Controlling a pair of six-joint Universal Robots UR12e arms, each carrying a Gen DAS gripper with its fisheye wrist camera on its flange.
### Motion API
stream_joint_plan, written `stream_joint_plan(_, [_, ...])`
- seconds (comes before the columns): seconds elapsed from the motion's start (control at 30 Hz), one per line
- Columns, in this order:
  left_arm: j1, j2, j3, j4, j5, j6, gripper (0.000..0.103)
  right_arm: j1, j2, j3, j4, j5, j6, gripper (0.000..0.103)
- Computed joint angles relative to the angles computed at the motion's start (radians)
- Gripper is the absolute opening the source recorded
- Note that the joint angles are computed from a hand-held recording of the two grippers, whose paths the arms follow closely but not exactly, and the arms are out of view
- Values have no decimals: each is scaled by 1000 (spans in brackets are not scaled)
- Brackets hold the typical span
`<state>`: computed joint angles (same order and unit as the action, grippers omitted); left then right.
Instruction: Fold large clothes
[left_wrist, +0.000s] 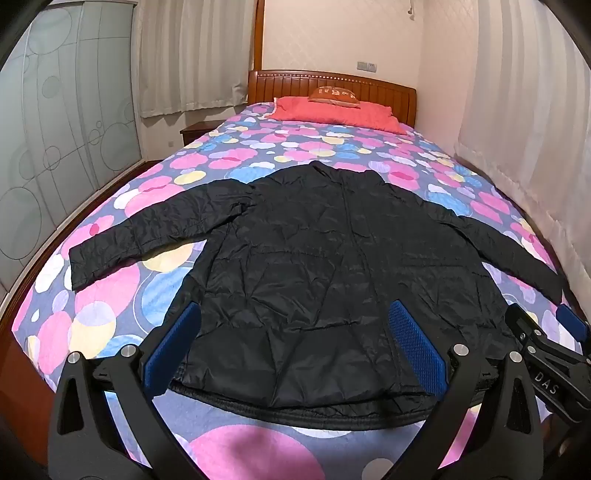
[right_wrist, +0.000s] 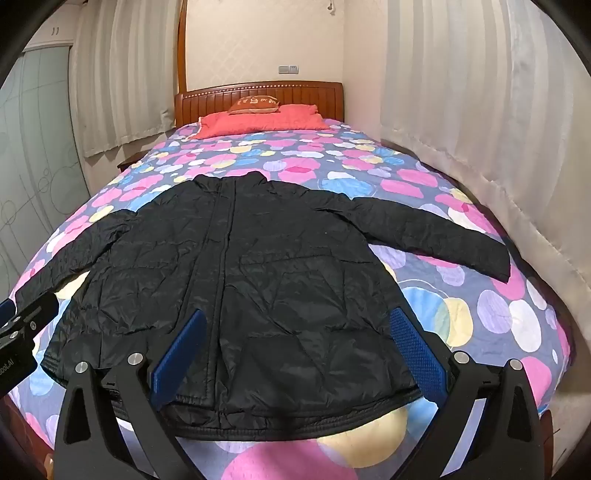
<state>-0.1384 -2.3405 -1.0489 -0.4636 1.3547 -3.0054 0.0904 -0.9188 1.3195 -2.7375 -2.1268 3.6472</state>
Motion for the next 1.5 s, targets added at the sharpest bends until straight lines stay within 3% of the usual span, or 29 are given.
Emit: stream_joint_plan(1.5, [0, -7, 4, -12, 1, -4, 101, 0, 6, -5, 13, 11, 3, 99])
